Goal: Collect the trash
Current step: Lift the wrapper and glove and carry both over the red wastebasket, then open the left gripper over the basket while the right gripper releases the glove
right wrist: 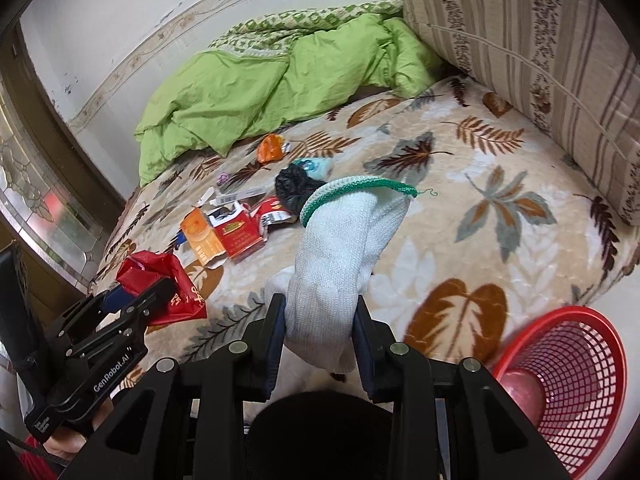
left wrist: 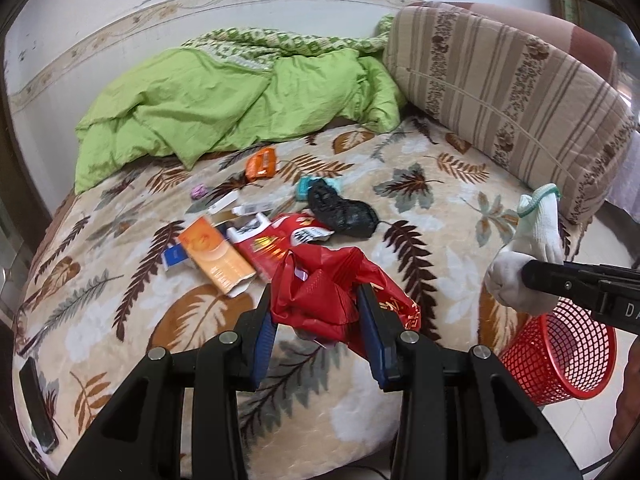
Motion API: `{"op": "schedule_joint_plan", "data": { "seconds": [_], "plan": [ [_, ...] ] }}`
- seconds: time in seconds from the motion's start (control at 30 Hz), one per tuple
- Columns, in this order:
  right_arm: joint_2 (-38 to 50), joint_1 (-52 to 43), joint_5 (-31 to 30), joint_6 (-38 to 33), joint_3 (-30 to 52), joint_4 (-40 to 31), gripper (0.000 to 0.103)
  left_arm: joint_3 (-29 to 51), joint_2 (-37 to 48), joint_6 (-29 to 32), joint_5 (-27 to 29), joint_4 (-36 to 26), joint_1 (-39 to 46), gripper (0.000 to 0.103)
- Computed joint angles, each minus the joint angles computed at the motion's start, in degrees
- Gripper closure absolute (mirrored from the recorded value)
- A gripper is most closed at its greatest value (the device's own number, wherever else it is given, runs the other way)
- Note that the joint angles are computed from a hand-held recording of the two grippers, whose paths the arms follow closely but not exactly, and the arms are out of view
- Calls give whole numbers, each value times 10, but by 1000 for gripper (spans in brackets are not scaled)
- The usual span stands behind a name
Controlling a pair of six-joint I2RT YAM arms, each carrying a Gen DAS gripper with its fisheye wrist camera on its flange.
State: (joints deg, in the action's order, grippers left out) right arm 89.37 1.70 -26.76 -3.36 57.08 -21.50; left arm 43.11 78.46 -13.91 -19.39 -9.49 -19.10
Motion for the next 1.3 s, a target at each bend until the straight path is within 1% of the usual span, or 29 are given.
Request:
{"op": "schedule_joint_plan", "data": {
  "seconds": [0.23,0.4,0.53,0.6,0.77,0.93,1.0,1.03,1.07,1.1,1.13,1.17,1.3],
  "plan": [
    [-21,-69,-13,-16,-11,-20,69,34,34,10,3,-2,-44,65],
    [-32,-144,-22,-42,-10,-46,69,80,70,20,30,-12,-84,65],
    [-36,-217,-26,-63,-7,-67,69,133,117,26,70,-25,-119,65],
    [-33,-255,-28,-76,-3,-78,69,170,152,28,101,-37,-137,65],
    [-9,-319,-28,-99,15,-97,69,238,221,29,131,-56,-182,65],
    [9,-357,-24,-110,24,-108,69,299,283,24,157,-73,-207,64],
    [18,-366,-23,-112,31,-113,65,318,302,27,163,-75,-210,61],
    [21,-369,-19,-112,32,-112,62,323,307,28,166,-75,-211,54],
    [19,-375,-16,-116,31,-112,61,330,314,25,170,-77,-212,44],
    [19,-378,-14,-115,31,-110,57,330,315,20,174,-73,-209,41],
    [20,-380,-14,-115,32,-109,51,330,316,18,177,-71,-208,41],
    [17,-382,-13,-115,31,-108,49,328,314,17,182,-71,-206,41],
    [10,-376,-14,-106,32,-103,49,304,293,8,184,-65,-192,41]
  ]
}}
